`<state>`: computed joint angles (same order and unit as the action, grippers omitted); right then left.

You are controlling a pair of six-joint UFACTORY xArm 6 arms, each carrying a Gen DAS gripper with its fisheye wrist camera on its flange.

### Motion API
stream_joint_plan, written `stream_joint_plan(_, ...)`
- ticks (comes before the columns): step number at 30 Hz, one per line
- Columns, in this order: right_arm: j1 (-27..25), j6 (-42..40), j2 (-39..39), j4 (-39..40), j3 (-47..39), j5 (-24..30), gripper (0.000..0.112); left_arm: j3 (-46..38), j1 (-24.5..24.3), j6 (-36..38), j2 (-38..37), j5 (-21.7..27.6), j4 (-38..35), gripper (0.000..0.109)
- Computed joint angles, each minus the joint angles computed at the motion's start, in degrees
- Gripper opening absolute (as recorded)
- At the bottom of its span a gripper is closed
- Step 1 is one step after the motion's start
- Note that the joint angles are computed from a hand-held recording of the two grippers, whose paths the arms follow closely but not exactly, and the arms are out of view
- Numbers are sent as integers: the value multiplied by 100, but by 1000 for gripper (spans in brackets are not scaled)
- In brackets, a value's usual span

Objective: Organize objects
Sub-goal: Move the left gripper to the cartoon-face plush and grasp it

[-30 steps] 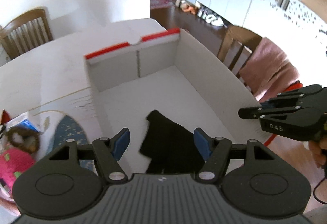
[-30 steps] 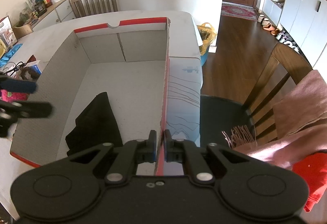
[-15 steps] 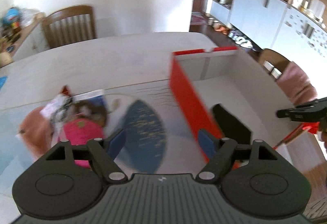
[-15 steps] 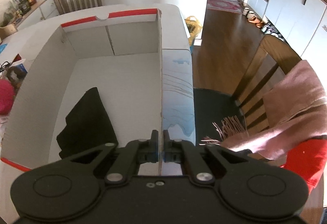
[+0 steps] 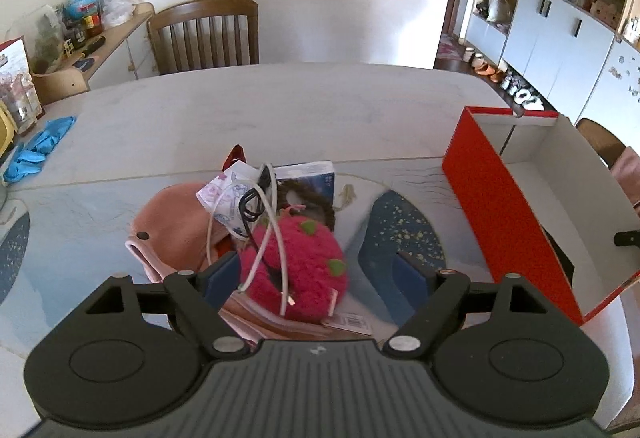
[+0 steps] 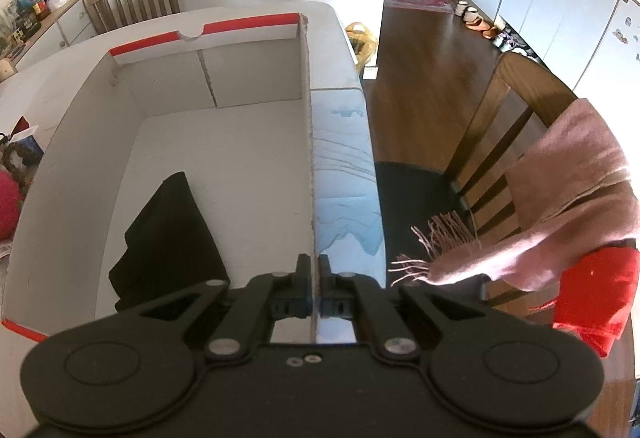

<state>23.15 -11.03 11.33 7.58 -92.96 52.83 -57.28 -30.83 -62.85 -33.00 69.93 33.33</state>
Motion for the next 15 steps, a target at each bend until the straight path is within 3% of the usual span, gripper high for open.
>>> stream_joint_plan(6, 37, 144, -65, -66, 80, 3, 2, 117, -250, 687, 172, -581, -242, 83)
stream_joint_plan(15, 47, 177, -62, -88, 84, -2, 2, 506, -411, 1065, 687, -1330, -1032, 82)
